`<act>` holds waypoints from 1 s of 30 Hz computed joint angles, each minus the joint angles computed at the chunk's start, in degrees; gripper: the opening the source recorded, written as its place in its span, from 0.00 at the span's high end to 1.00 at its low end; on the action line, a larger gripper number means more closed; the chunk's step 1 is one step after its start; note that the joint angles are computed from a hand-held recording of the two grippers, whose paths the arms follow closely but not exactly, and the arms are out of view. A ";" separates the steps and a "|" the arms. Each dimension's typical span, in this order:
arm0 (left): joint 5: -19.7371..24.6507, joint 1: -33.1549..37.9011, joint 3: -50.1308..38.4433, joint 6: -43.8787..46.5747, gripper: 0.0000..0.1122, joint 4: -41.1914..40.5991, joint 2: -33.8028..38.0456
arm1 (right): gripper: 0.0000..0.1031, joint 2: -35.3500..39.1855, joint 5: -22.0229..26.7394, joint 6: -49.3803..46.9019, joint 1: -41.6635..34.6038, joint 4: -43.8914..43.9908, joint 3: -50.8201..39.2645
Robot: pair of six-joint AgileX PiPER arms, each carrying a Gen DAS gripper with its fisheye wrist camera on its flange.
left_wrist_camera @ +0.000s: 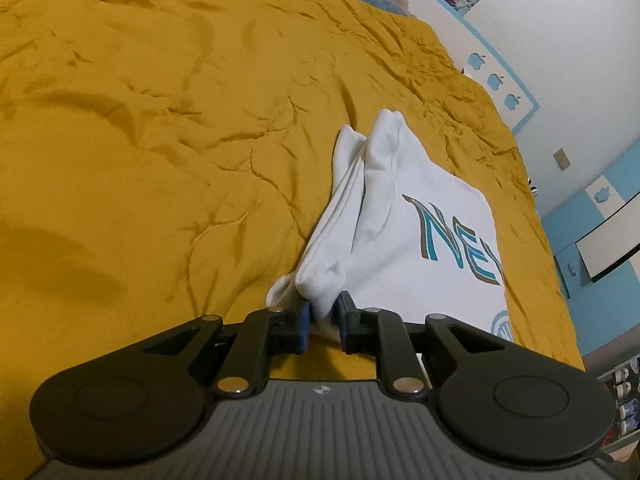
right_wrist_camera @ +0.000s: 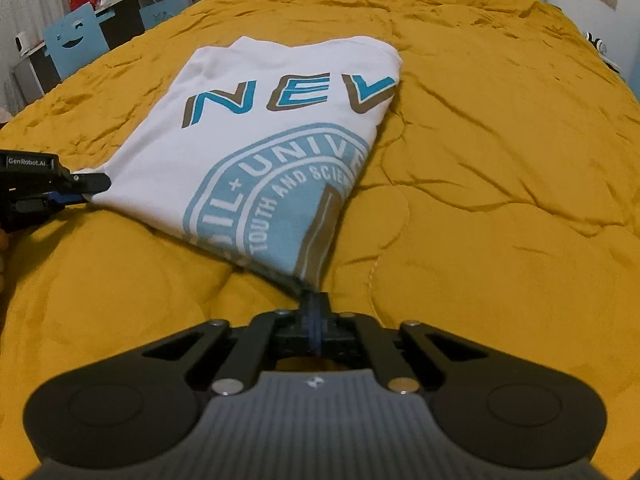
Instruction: Fold small clothes
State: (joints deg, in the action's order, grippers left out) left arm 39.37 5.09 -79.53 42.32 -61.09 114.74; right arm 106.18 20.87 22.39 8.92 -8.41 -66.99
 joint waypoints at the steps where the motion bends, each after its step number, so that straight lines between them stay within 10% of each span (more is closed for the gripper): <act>1: 0.64 0.45 0.45 -0.17 0.82 0.08 -0.57 | 1.00 -1.02 0.09 -0.55 -0.16 0.36 0.61; 6: -2.13 2.68 7.64 8.04 0.78 -8.11 -5.75 | 1.00 -6.24 -1.10 0.16 -0.79 -0.50 4.20; 13: -12.45 -3.38 6.12 6.25 0.39 -3.78 -9.70 | 1.00 -5.82 -2.38 10.35 0.42 -10.88 0.44; 20: -15.21 -10.33 -2.89 -1.13 0.51 15.73 -3.94 | 0.84 -0.65 -4.84 18.88 1.57 -19.47 -4.48; 30: -9.89 -4.77 -1.20 9.20 0.55 1.27 2.45 | 0.75 6.10 -13.67 18.15 -1.16 -15.79 -1.95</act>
